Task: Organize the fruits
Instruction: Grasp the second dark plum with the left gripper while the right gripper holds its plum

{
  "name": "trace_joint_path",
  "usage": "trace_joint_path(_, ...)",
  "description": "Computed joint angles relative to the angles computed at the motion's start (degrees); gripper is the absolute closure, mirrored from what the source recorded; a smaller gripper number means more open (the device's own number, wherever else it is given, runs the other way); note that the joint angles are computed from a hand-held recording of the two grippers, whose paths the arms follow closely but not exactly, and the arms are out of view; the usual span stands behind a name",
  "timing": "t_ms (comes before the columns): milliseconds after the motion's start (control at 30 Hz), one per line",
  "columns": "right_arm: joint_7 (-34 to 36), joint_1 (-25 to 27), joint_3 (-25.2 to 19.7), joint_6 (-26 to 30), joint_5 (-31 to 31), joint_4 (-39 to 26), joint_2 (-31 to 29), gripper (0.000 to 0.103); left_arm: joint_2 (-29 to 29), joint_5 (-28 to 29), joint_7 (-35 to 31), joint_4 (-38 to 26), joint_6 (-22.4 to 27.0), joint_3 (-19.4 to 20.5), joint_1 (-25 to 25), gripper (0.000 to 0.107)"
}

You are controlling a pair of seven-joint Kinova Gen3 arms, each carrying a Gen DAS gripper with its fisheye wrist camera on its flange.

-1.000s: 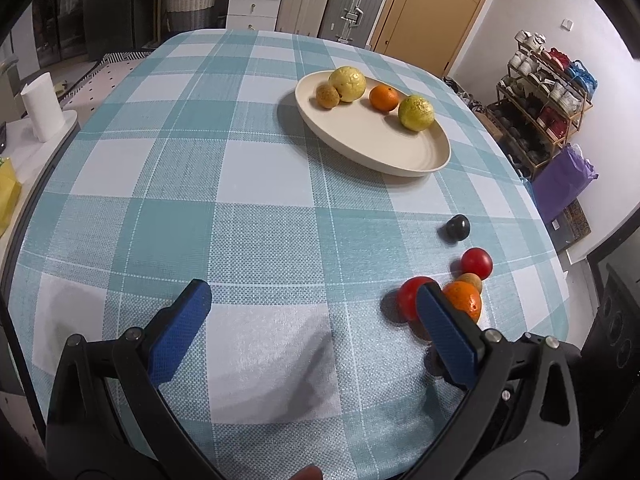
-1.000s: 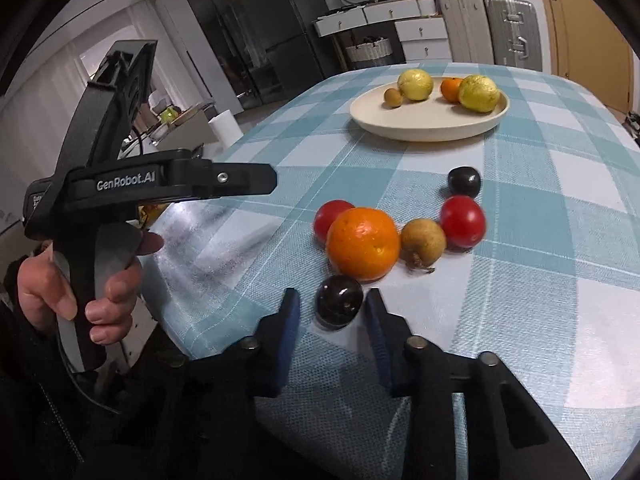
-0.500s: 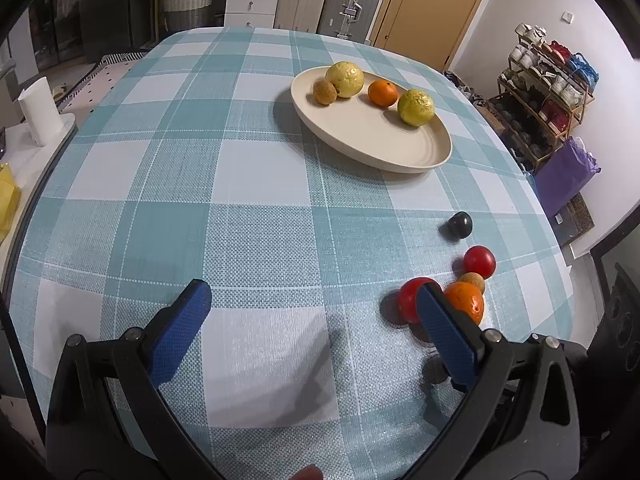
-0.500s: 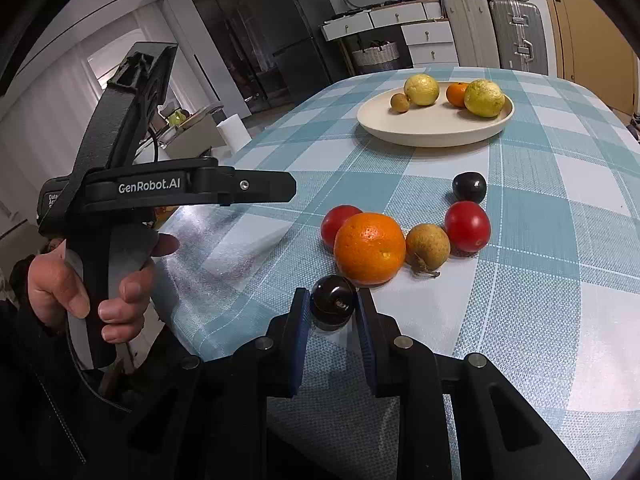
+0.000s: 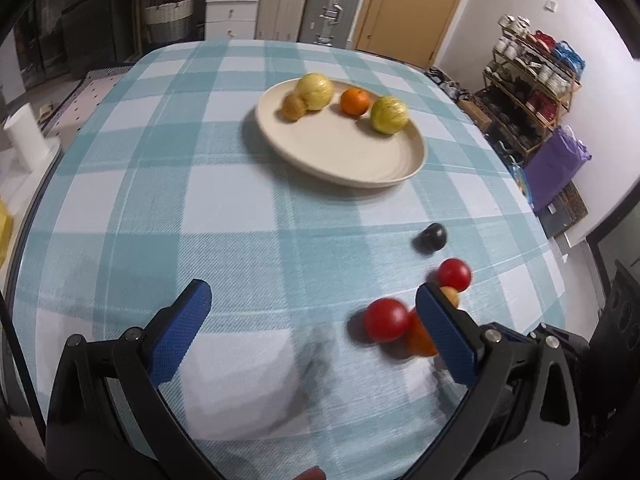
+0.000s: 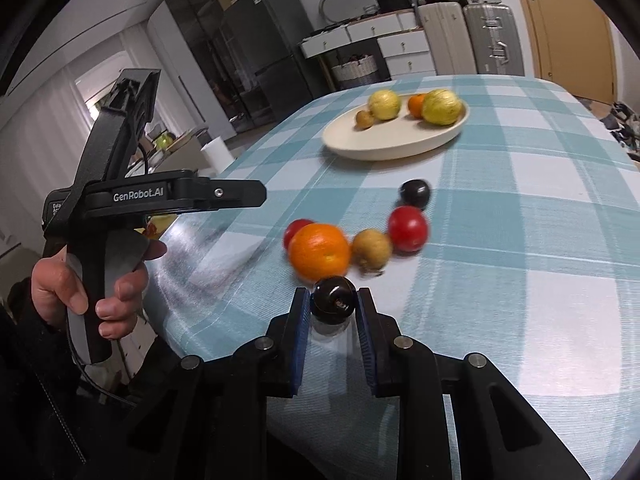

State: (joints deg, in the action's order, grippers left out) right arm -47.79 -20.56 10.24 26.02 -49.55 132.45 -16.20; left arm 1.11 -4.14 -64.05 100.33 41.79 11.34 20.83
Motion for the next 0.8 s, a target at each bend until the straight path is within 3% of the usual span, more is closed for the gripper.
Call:
trace_joint_path(167,1.7,0.5,2.8,-0.4,-0.7,-0.1,-0.9,0.079,2.9,2.8,-4.7,-3.9,0.1,0.5,0.6,0.006)
trace_joint_path(367,4.3,1.3,7.0,0.1,-1.9,-0.9,-0.8,0.079,8.9,7.1,-9.9,-10.8,3.7,1.0,1.8,0.006)
trace_joint_path(567,9.4,3.2,10.0,2.2,-5.6,-1.9,0.1,0.079,15.9,7.9,-10.6,-18.7,8.6,0.5,4.4,0.008)
trace_joint_path(800,16.3,6.8,11.3,6.5,-10.6,-3.6,1.8,0.079,21.6,10.3,-12.0,-25.8,13.6,0.1,5.2,0.035)
